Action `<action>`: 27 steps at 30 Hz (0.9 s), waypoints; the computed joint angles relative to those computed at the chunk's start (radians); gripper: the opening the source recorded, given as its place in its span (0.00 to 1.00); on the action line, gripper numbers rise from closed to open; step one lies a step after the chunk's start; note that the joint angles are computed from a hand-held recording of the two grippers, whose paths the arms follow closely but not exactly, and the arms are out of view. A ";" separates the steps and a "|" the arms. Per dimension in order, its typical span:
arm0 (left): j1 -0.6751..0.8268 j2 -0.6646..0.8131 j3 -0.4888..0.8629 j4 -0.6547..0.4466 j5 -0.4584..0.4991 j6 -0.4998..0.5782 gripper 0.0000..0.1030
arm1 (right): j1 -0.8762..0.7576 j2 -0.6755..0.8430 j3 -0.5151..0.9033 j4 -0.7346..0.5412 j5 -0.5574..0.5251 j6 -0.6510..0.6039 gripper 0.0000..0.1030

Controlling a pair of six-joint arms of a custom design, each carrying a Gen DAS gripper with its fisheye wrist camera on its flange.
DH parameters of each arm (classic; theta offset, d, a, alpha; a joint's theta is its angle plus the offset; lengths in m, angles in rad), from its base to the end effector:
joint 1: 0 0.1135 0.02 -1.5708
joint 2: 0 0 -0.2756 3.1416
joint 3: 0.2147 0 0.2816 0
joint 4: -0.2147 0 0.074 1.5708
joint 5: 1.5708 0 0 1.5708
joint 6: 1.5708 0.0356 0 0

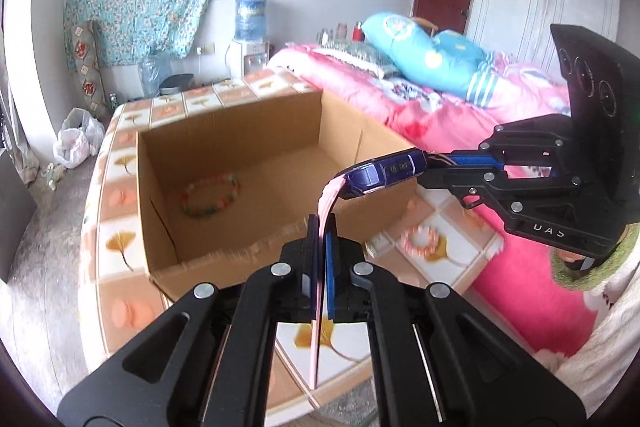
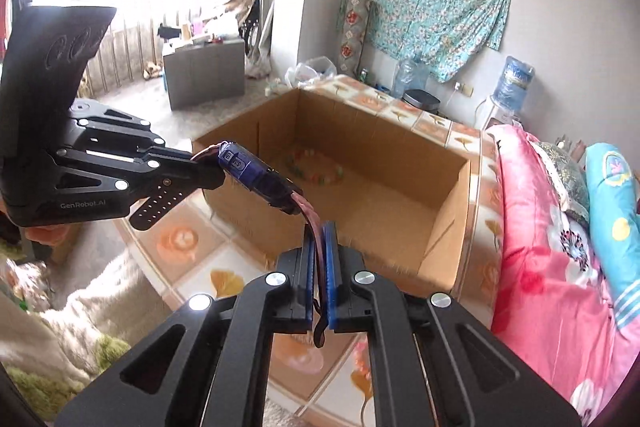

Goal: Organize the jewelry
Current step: 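Carry the watch over the box with both grippers and release it inside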

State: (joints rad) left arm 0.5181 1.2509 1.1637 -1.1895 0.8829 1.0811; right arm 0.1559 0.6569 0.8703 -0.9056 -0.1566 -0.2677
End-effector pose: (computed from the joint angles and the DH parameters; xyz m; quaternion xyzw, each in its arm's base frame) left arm 0.2227 0.0953 0.3185 0.3086 0.8418 -0.1996 0.3954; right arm 0.1394 0.0275 0.3290 -0.2222 0.8751 0.0470 0.4273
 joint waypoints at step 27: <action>-0.507 1.054 1.041 -0.327 -0.544 -0.535 0.09 | -0.141 1.282 0.924 -0.352 -0.057 0.063 0.11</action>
